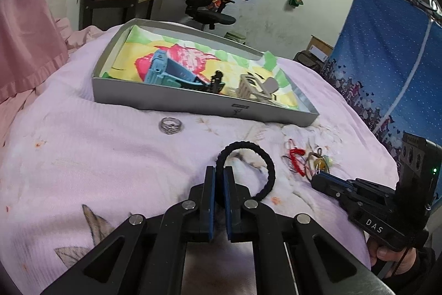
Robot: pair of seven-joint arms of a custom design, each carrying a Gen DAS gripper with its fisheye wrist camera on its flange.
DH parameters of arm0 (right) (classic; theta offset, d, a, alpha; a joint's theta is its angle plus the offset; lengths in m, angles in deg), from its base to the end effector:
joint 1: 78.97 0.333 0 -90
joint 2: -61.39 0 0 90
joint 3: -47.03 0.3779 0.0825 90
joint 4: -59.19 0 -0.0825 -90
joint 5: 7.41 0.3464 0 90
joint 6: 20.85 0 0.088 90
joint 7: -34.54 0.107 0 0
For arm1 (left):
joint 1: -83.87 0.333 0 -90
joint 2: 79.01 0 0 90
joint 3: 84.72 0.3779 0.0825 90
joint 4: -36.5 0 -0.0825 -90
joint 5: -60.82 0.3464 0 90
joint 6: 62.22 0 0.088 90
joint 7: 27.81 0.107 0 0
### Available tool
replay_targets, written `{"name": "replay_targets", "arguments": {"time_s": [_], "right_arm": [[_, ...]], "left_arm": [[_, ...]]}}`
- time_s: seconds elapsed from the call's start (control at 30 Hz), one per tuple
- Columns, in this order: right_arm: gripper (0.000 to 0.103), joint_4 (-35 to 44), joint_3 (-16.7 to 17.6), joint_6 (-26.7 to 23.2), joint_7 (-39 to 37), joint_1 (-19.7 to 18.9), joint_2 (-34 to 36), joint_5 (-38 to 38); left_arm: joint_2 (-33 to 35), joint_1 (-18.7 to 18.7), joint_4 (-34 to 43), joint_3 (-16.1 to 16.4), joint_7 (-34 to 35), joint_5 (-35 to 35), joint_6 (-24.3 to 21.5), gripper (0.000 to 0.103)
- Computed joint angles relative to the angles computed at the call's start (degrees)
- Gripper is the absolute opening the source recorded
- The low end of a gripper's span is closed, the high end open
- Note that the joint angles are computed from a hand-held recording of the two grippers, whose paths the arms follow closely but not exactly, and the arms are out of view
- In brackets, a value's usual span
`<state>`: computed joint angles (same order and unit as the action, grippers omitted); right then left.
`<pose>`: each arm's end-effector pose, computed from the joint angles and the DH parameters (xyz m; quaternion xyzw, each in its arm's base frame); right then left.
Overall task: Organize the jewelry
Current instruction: 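Lift the hair tie with the left tool while the right tool lifts the key ring toward the tray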
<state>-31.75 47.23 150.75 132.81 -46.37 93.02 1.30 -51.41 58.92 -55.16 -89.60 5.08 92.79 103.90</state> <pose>0.6306 0.3927 0.4901 -0.7283 0.5447 -0.1331 0.3939 0.6198 -0.3755 0.5177 -0.6487 0.6378 -0.3822 0.1618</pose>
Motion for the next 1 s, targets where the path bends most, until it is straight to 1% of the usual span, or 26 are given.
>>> {"name": "replay_targets", "arguments": {"time_s": [0.1, 0.2, 0.3, 0.53, 0.63, 0.83, 0.87, 0.93, 1.0], "right_arm": [[0.004, -2.24, 3.33, 3.1, -1.91, -2.15, -0.97, 2.03], [0.004, -3.46, 4.76, 3.68, -3.24, -2.86, -1.58, 3.64], [0.004, -4.03, 4.61, 3.59, -3.85, -2.43, -1.85, 4.39], [0.004, -4.85, 2.73, 7.65, -4.85, -0.42, -2.39, 4.36], [0.003, -4.96, 1.8, 10.26, -5.11, 0.4, -2.45, 4.47], [0.003, -4.61, 0.78, 13.91, -6.1, 1.23, -2.24, 5.7], [0.003, -4.24, 1.06, 14.37, -6.37, 0.98, -2.04, 5.96], [0.003, -3.9, 1.8, 15.51, -7.02, 0.44, -1.86, 6.5], [0.003, -2.64, 3.86, 16.4, -7.98, -1.31, -1.27, 6.87]], "left_arm": [[0.02, 0.0, 0.12, -0.23, 0.44, -0.11, 0.1, 0.006], [0.04, -0.11, 0.25, -0.18, 0.35, -0.28, -0.16, 0.006], [-0.12, 0.03, -0.03, -0.26, 0.17, -0.53, 0.25, 0.006], [-0.66, -1.02, -0.81, 1.44, -1.62, 1.33, 2.72, 0.006], [-0.91, -2.23, -1.07, 3.39, -3.9, 3.25, 4.49, 0.006], [-1.0, -7.0, -0.44, 10.69, -13.18, 10.92, 8.34, 0.006], [-0.85, -7.83, 0.01, 12.06, -15.01, 12.56, 9.0, 0.006], [-0.44, -8.71, 0.96, 13.79, -18.15, 15.05, 10.0, 0.006], [0.49, -8.65, 2.96, 14.4, -19.99, 16.44, 10.53, 0.006]]}}
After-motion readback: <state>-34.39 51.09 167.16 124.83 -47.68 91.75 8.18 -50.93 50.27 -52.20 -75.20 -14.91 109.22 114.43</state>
